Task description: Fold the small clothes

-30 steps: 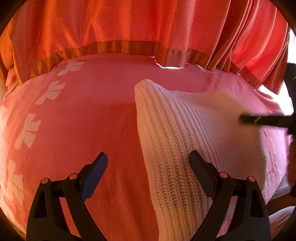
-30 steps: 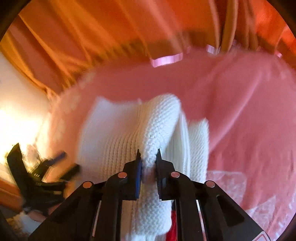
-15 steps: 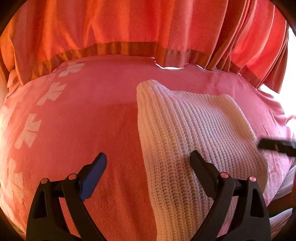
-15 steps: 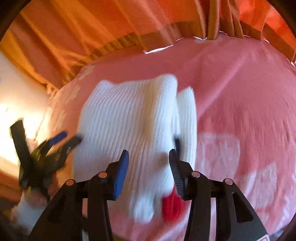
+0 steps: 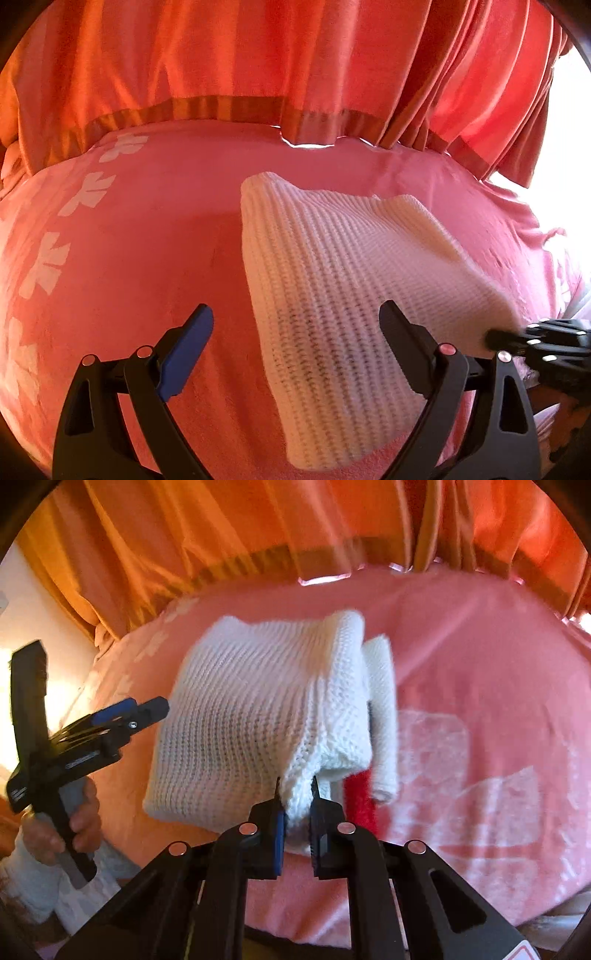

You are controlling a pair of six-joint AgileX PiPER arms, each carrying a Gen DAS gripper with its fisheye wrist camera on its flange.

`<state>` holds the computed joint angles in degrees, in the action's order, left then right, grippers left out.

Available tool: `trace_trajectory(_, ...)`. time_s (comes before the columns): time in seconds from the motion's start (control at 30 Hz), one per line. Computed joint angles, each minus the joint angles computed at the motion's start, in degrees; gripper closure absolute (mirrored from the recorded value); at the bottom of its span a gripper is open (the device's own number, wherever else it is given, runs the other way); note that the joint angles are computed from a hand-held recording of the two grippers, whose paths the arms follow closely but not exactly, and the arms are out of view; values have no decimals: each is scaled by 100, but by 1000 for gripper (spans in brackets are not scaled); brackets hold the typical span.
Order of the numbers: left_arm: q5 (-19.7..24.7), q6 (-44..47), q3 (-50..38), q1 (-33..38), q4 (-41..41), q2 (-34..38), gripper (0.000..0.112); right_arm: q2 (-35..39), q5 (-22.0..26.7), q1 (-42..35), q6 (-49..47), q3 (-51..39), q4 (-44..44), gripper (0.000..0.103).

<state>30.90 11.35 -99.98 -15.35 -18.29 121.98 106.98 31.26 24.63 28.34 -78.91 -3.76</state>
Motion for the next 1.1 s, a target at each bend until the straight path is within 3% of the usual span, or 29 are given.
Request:
trace_trajectory(0.13,129,-291,-245,-61,394,200,23,925,576,-264,-561,-481,678,90)
trace_trajectory(0.2,205,-398,-315,-65,504,263,23,951,611,-296,-524,-551,723,85)
trace_trajectory(0.27,179,-400,-261,-36,474,227,23,667,724,-182,-129,-659,98,69)
trace_trajectory(0.3,153,-412,-237,-14,449,200,23,539,804,-93,266,-683,-430,49)
trace_trajectory(0.33,135,-385,-220,9,388,178,23,439,906,-24,604,-756,-909,39)
trace_trajectory(0.37,136,-394,-234,16,371,174,23,372,978,-12,747,-853,-1167,38)
trace_trajectory(0.47,130,-464,-273,-7,462,194,23,558,1173,-288,316,-1527,-814,37)
trace_trajectory(0.57,142,-583,-288,-52,628,234,23,1227,1542,-636,-589,-2560,42,37)
trace_trajectory(0.67,186,-639,-328,-85,724,271,23,2101,2072,-723,-839,-3769,252,40)
trace_trajectory(0.7,153,-664,-319,-99,774,274,23,2403,2235,-685,-750,-4184,99,55)
trace_trajectory(0.73,154,-695,-335,-108,821,288,23,2755,2495,-693,-845,-4687,170,88)
trace_trajectory(0.83,274,-716,-498,-102,843,401,23,2935,2523,-707,-912,-4913,329,91)
trace_trajectory(0.97,380,-630,-621,-78,736,471,23,2093,1656,-656,-725,-3802,-14,91)
trace_trajectory(1.03,408,-577,-669,-79,692,518,23,2302,1830,-739,-824,-4009,-14,89)
trace_trajectory(1.07,433,-568,-692,-86,686,548,23,2685,2219,-818,-1035,-4428,187,87)
trace_trajectory(1.1,449,-553,-709,-89,660,571,23,2946,2494,-868,-1140,-4742,325,78)
